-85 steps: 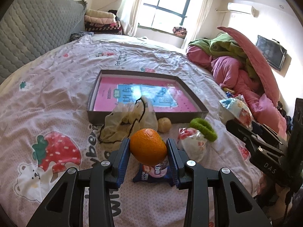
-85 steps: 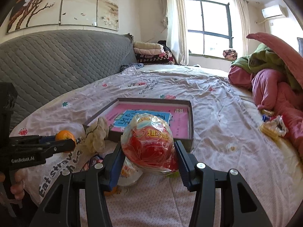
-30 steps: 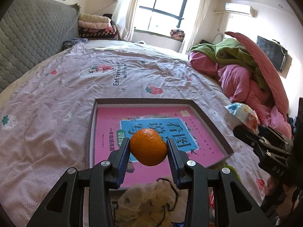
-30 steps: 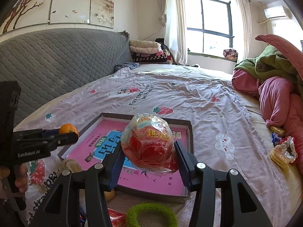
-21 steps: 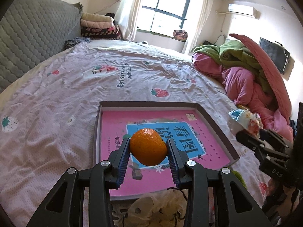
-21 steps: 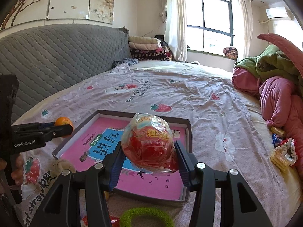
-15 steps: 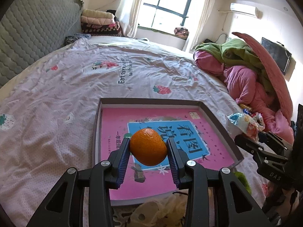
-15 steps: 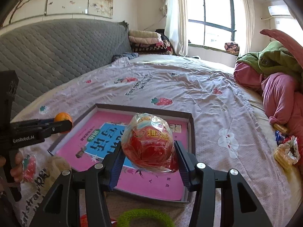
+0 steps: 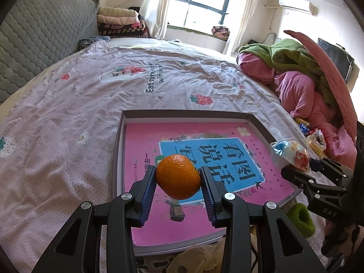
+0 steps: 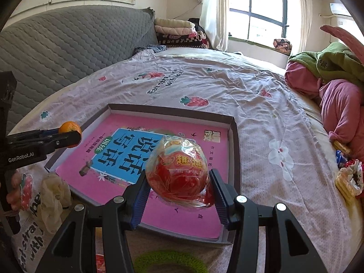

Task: Organize objects
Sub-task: 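Lower the egg into the tray and open right gripper while left releases the orange there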

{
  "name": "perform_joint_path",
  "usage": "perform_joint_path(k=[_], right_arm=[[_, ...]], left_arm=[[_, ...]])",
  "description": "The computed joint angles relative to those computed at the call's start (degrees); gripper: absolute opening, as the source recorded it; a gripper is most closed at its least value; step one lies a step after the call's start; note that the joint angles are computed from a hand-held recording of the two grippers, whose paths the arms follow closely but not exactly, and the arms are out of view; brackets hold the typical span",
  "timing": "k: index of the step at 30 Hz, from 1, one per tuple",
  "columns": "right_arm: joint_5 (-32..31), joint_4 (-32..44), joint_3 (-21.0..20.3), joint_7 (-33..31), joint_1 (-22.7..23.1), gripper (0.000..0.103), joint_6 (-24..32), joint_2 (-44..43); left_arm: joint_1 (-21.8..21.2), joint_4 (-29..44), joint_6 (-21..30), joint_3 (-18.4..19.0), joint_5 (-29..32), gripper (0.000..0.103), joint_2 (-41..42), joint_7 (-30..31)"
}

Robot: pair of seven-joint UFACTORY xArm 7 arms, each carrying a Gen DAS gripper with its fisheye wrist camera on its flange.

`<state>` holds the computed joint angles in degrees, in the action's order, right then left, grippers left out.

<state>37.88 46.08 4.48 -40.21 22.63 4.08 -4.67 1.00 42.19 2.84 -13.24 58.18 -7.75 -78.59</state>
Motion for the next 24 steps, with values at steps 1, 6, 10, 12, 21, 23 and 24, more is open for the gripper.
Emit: perform_joint_path(k=[1,6,10,12,21,23,24], right_arm=[[-0.06,0.07,0.00,-0.01,-0.03,0.052,0.15,0.05],[-3.92,0.58,0.85,2.98,-1.26,0.052,0.53,0.97],[-6.15,1.06,1.38,4.74,-2.15,0.052,0.81,1.98],[-7.61,1.62,1.67,6.38,-2.91,0.052,1.55,2.69],[-12.03,3.49,3.25,10.07,-5.65,0.052,3.39,5.10],[-13.26,3.82,3.48,10.99,-6.03,0.052,3.69,5.58],[-14.50,3.89,3.54,11.97,-6.20,0.052,3.71,5.78]], left_arm=[[0.01,0.01,-0.23,0.07,-0.02,0.040,0.18,0.02],[-0.52,0.17,-0.13,0.43,-0.67,0.040,0.85,0.84],[-1.79,0.41,0.18,1.30,-2.77,0.040,1.84,3.03],[-2.55,0.66,0.58,1.79,-3.69,0.040,2.45,4.07],[-6.20,1.64,2.35,4.25,-9.08,0.040,4.58,9.92],[-6.59,1.81,2.53,4.64,-8.71,0.040,4.93,9.71],[-6.77,1.84,2.47,4.90,-8.73,0.040,5.11,9.71]])
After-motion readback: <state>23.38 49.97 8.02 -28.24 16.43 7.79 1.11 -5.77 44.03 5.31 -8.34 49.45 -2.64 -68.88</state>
